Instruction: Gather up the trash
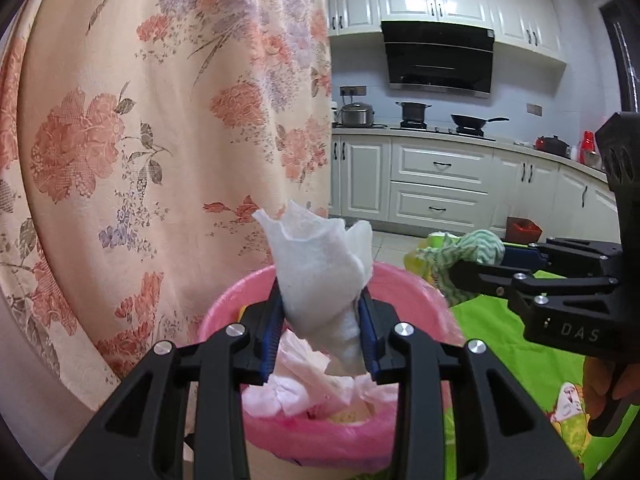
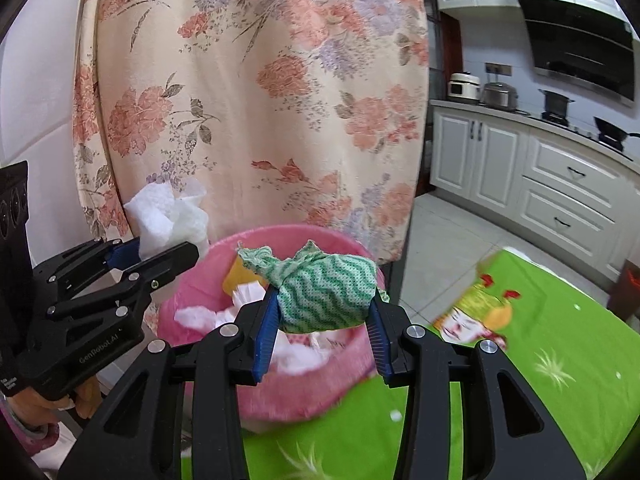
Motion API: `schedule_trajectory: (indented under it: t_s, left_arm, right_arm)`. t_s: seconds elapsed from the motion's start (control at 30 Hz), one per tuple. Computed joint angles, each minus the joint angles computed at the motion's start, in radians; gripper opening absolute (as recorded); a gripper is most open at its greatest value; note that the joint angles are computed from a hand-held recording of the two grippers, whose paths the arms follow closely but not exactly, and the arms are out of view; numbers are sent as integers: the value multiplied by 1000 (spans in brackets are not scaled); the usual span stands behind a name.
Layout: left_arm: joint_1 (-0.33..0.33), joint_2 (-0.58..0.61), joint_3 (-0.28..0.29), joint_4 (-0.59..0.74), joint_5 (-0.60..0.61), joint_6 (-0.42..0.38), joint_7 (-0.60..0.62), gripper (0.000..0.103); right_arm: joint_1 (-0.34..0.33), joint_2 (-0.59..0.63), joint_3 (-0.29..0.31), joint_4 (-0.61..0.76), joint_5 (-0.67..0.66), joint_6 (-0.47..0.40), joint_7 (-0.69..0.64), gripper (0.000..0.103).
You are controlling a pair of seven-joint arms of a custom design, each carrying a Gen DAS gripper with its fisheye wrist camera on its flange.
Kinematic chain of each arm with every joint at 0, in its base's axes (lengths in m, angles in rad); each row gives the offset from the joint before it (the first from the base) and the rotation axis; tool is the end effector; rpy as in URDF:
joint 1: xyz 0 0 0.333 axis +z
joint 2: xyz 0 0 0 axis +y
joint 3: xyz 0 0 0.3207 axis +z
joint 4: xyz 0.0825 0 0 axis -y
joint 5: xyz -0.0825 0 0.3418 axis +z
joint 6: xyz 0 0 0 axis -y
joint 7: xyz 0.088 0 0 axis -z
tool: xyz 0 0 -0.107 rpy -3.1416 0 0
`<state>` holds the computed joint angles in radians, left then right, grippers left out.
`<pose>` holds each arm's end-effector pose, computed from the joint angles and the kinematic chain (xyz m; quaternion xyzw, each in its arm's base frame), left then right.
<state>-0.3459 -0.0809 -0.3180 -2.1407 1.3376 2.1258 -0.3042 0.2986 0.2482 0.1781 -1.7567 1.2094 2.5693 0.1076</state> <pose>0.4249 -0.2820 0.4999 -0.7095 0.4442 -0.2722 0.4745 0.5716 0.2661 0.5035 -0.8356 0.2301 -0.0857 0.4915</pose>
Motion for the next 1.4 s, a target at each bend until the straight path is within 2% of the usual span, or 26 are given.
schedule_trajectory:
  t_s: [0.13, 0.2, 0.23, 0.27, 0.3, 0.33, 0.37, 0.43, 0.57, 0.7, 1.0, 1.17, 1.33, 1.4]
  left_arm:
    - [23, -13, 20, -14, -1, 26, -17, 35]
    - [38, -18, 29, -22, -3, 45, -19, 40]
    - [45, -19, 34, -23, -11, 54, -11, 44]
    - [50, -19, 34, -22, -20, 47, -5, 57]
    - [53, -19, 31, -21, -24, 29, -9, 74]
    - [54, -22, 26, -23, -25, 2, -24, 80]
    - [55, -30, 23, -30, -21, -10, -47, 85]
    - [55, -45, 19, -41, -29, -19, -59, 86]
    - [36, -52, -8, -40, -56, -94, -53, 97]
    - [13, -60, -26, -42, -77, -131, -58, 98]
    - [-64, -41, -74, 27, -96, -316, -4, 98]
    - [-107, -52, -103, 63, -116, -413, -6, 98]
    - [-137, -77, -114, 61, -146, -395, -21, 98]
    - [-151, -58, -133, 80, -155, -433, -10, 98]
  right_arm:
    - [8, 63, 6, 83, -54, -31, 47, 43]
    - [8, 86, 13, 113, -70, -39, 52, 44]
    - [11, 102, 14, 134, -89, -42, 65, 50]
    - [11, 115, 17, 151, -101, -46, 75, 59]
    - [8, 125, 21, 165, -104, -47, 80, 61]
    - [5, 131, 26, 174, -101, -46, 82, 61]
    - [-2, 134, 31, 179, -90, -43, 79, 61]
    - [-24, 131, 42, 183, -51, -55, 66, 61]
    - [-55, 99, 40, 158, 23, -64, 48, 61]
    - [-77, 43, 20, 93, 79, -78, 40, 62]
    - [-58, -123, -35, -96, 171, -52, -47, 67]
    - [-41, -221, -71, -187, 242, -52, -96, 78]
    - [-15, -305, -96, -281, 284, -23, -122, 84]
    - [-3, -328, -100, -316, 284, -2, -120, 84]
